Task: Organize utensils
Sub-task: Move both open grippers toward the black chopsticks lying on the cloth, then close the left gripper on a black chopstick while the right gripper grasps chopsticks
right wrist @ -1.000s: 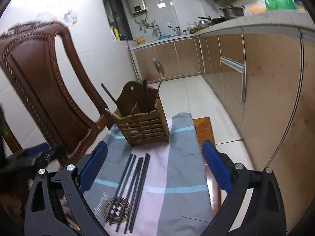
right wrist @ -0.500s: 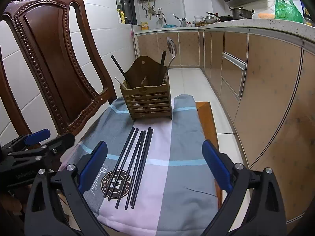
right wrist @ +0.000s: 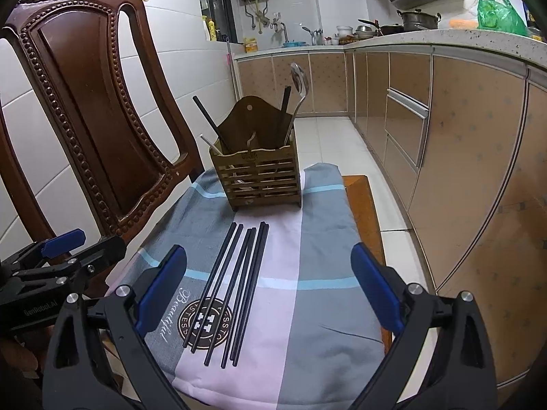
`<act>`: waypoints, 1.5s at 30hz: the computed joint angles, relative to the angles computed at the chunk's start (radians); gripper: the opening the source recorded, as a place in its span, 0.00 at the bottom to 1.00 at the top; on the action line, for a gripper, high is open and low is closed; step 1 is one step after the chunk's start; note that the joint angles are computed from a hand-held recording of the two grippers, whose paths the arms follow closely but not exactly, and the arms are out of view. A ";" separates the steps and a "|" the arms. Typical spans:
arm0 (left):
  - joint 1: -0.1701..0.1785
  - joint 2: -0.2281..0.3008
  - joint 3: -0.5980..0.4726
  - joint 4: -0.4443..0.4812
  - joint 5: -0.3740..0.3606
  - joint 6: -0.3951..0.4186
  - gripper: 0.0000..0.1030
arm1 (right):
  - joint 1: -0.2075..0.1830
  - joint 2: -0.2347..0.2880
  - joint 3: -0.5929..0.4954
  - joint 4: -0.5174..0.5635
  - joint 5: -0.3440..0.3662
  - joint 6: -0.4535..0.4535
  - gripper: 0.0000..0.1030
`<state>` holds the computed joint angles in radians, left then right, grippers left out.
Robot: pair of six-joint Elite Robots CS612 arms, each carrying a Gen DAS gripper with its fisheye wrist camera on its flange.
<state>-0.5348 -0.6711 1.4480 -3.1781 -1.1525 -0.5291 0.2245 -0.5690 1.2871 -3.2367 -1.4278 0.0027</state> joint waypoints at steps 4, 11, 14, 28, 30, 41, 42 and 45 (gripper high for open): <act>0.001 0.004 -0.008 0.006 -0.007 0.001 0.91 | -0.001 0.002 -0.003 0.002 0.000 0.001 0.92; 0.005 0.016 -0.027 0.028 -0.024 0.009 0.91 | -0.003 0.011 -0.012 0.004 -0.013 0.005 0.92; 0.009 0.025 -0.041 0.053 -0.037 0.004 0.91 | -0.004 0.019 -0.022 0.005 -0.021 0.000 0.92; 0.055 0.153 -0.268 0.292 -0.080 0.025 0.75 | -0.002 0.142 -0.225 0.175 -0.070 -0.005 0.91; 0.064 0.181 -0.321 0.337 -0.092 0.034 0.75 | 0.005 0.182 -0.303 0.244 -0.089 -0.016 0.91; 0.115 0.335 -0.605 0.579 -0.156 0.009 0.70 | 0.032 0.351 -0.633 0.510 -0.184 -0.040 0.90; 0.117 0.343 -0.621 0.589 -0.160 0.007 0.70 | 0.034 0.358 -0.645 0.519 -0.188 -0.043 0.90; 0.123 0.365 -0.664 0.632 -0.186 0.005 0.70 | 0.037 0.374 -0.674 0.542 -0.205 -0.050 0.90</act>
<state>-0.4114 -0.3063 0.7844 -2.5464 -1.3384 -0.5243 0.2612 -0.1955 0.6129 -2.6944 -1.6330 -0.0469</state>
